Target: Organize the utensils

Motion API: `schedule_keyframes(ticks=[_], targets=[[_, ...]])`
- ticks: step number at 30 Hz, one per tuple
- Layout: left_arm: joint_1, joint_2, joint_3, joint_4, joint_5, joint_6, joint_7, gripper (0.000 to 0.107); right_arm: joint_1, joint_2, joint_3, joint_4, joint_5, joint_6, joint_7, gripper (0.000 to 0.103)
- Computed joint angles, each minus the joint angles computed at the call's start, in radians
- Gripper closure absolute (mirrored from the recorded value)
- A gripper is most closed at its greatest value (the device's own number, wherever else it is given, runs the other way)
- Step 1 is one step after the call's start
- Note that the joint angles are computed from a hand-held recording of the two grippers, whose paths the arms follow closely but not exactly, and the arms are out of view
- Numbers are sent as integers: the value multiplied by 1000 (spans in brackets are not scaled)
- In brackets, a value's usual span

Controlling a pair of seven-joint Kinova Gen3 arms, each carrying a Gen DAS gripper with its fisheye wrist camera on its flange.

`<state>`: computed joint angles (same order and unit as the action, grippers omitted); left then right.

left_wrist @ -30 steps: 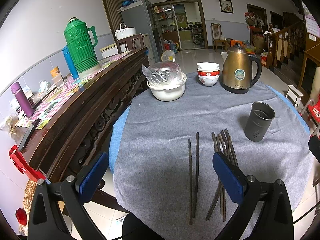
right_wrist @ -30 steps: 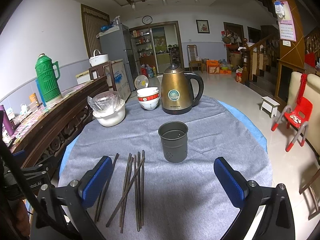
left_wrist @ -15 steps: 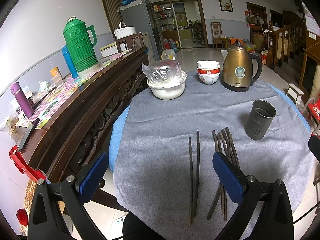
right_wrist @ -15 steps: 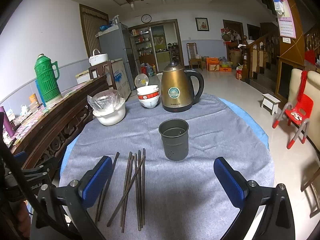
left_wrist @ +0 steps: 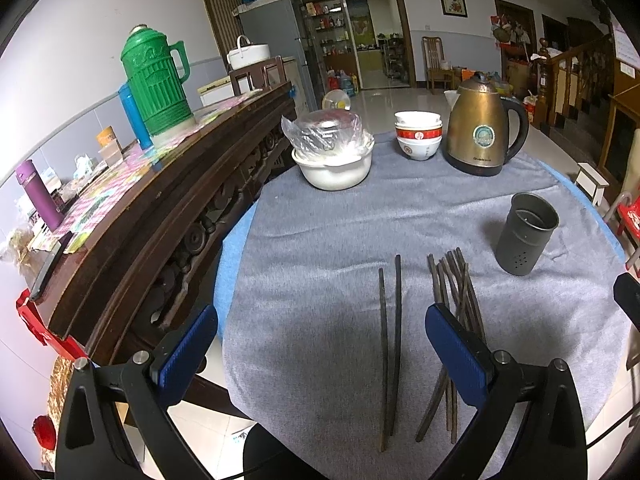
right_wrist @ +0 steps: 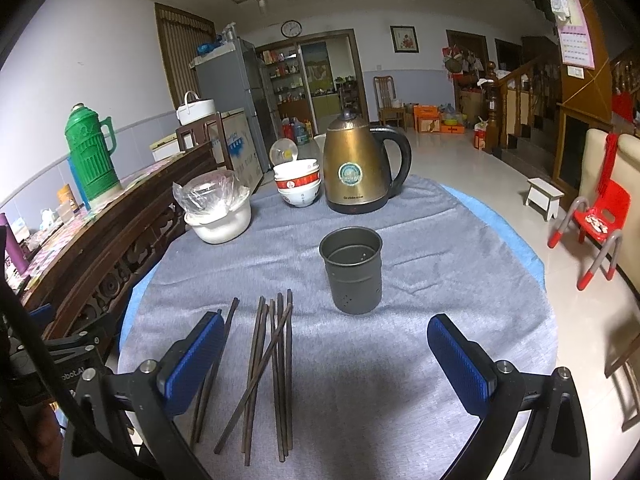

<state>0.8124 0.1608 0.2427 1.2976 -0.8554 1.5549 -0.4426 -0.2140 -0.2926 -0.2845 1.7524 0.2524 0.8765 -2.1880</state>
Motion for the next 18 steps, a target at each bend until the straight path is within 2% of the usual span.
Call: schedule_keyframes(ticks=[2,5,8,11,13,15,17,18], targets=[[-13,1,-5,5,16,-15,-6,5,0,8,3,8,1,-17,-1,1],[-31,-13,-63,22,107,-81,-49,5,-14,31,32,13,-30,-31,24,2],[-162,-27,-37,61,229,-162,-89,5,-6,80,54,6,-89,-40,85,7],[-265,-34,-34,112,344,-246,-128,5,5,145,86,-3,-184,-45,172,19],[-285,-25,-68,133,404,-290,-172,6,-43,201,166,-1,-262,-61,243,31],[-326,-17,-75,152,468,-345,-234,12,-57,246,215,-3,-321,-74,307,43],[-370,2,-84,151,545,-379,-300,25,-26,307,209,-19,-374,-80,357,49],[-388,9,-89,153,576,-398,-325,27,-20,335,208,-27,-396,-87,375,52]])
